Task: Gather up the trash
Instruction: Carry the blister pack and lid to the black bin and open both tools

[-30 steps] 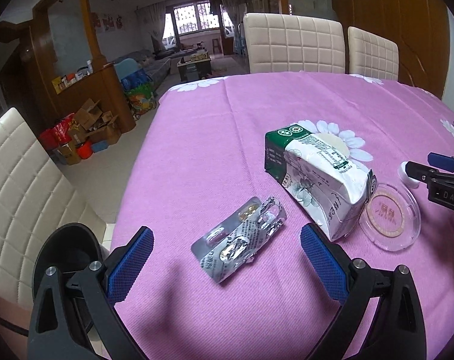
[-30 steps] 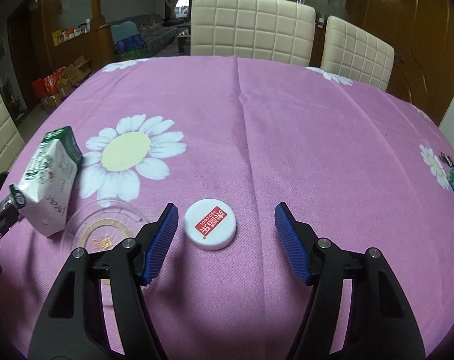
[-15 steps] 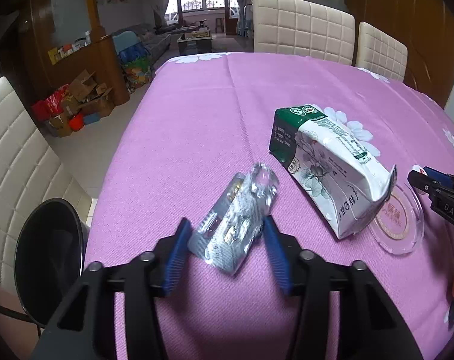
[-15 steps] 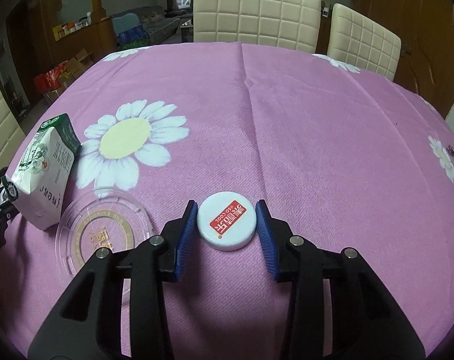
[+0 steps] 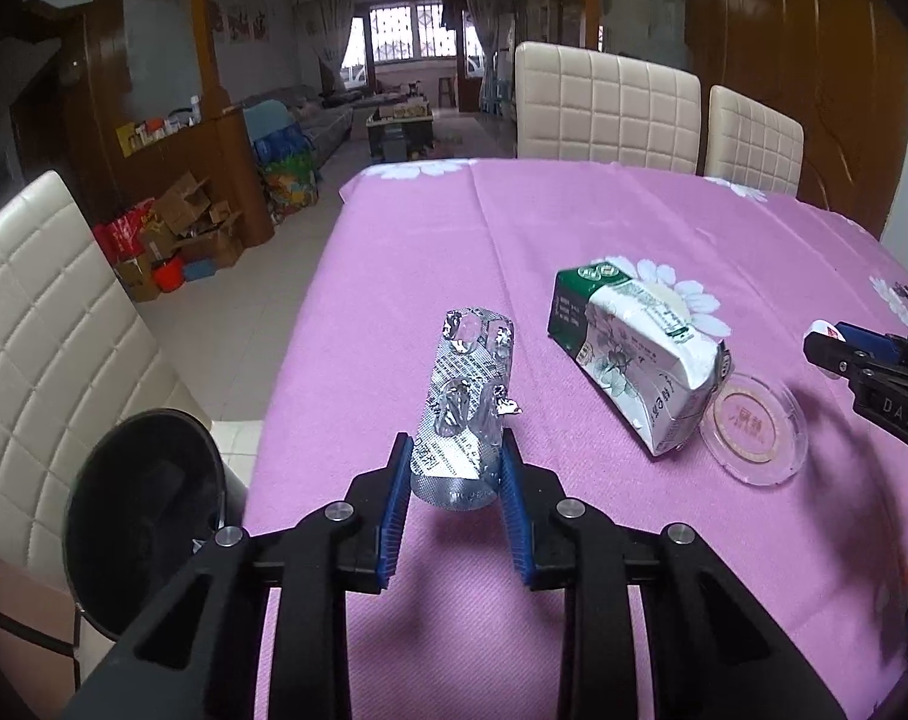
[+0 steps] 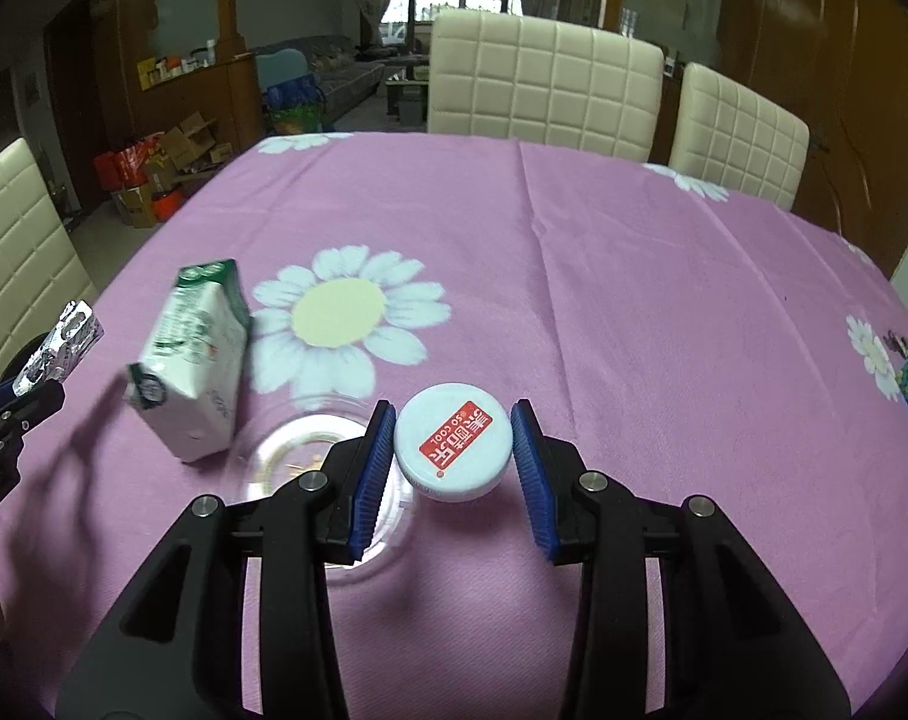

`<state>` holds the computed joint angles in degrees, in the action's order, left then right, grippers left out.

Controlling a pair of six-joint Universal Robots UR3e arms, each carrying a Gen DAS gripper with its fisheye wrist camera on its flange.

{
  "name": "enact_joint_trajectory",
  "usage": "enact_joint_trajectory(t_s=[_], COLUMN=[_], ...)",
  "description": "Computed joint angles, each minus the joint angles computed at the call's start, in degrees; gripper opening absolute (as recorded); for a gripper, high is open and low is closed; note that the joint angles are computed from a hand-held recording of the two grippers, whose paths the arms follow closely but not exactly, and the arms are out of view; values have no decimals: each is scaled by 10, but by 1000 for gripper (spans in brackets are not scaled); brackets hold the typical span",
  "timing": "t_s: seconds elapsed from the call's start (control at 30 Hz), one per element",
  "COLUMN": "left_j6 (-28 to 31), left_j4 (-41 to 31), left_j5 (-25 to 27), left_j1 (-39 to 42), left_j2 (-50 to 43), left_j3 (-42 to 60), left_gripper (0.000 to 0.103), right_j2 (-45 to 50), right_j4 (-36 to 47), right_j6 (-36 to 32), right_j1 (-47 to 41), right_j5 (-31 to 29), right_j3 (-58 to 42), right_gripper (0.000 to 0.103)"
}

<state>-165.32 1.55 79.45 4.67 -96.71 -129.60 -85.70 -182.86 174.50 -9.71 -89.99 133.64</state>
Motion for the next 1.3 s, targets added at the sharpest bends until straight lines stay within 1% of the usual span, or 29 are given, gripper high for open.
enact_joint_trajectory(t_s=[0.2, 0.33, 0.53, 0.63, 0.77, 1.0, 1.2, 1.3], left_j6=[25, 39, 62, 76, 97, 130, 147, 153], left_j4=[20, 18, 5, -13, -29, -59, -66, -67], left_j5=[-11, -27, -60, -89, -117, -158, -183, -195], left_j1=[26, 54, 110, 153, 201, 279, 337, 368], left_j2=[64, 100, 151, 180, 213, 259, 274, 266], left_j3=[-51, -75, -106, -120, -140, -162, -172, -168], left_gripper=[28, 28, 28, 28, 28, 28, 28, 28], right_j2=[-9, -1, 27, 41, 68, 135, 201, 229], right_j4=[23, 32, 50, 58, 69, 91, 117, 137], right_j6=[13, 26, 41, 43, 45, 53, 49, 48], right_j1=[65, 109, 187, 223, 271, 337, 387, 403], right_j5=[-28, -47, -80, -97, -119, -128, -140, -142], right_j3=[-33, -60, -115, -142, -186, -274, -369, -417], right_gripper=[41, 41, 41, 41, 41, 41, 41, 41])
